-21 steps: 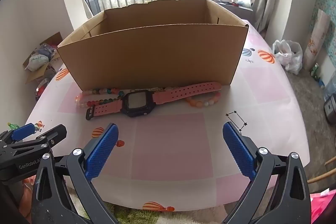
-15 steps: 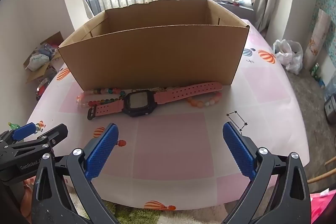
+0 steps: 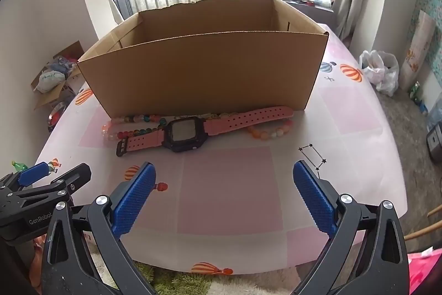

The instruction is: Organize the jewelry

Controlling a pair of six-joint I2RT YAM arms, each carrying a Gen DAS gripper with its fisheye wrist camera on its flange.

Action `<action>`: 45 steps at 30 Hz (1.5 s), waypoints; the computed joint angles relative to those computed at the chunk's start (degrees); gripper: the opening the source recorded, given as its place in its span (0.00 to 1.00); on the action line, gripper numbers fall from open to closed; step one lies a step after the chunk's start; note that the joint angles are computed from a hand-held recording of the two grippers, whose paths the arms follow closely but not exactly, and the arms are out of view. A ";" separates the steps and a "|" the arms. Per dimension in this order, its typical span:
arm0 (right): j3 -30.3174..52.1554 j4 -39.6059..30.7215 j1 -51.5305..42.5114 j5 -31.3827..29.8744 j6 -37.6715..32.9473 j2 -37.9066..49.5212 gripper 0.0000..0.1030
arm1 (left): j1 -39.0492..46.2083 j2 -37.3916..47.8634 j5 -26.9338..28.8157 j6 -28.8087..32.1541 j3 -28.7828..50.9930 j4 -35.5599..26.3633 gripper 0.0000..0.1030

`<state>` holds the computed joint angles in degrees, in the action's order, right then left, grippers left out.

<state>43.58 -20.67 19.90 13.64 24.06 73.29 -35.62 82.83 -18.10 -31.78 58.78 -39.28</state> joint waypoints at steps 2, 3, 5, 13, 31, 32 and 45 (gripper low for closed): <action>-0.02 0.01 -0.10 -0.16 -0.07 -0.03 0.92 | 0.01 0.00 0.01 0.03 0.01 0.02 0.96; -0.06 -0.02 -0.03 -0.12 -0.04 -0.11 0.92 | 0.12 -0.04 0.10 0.18 0.03 0.02 0.96; -0.08 -0.06 0.08 0.01 -0.04 -0.17 0.92 | 0.20 0.01 0.12 0.26 0.05 0.11 0.96; 0.08 -0.15 0.42 0.29 0.09 0.03 0.92 | 0.07 -0.06 0.07 0.12 0.03 0.02 0.96; 0.46 -0.37 0.98 0.82 0.76 0.53 0.92 | 0.00 -0.33 -0.04 0.05 -0.34 -0.10 0.96; 0.38 -0.35 0.86 0.74 0.71 0.41 0.92 | 0.08 -0.21 0.04 0.07 -0.36 0.04 0.96; 0.17 -0.61 0.39 0.24 0.61 -0.07 0.92 | 0.05 -0.47 -0.13 -0.02 -0.95 0.10 0.96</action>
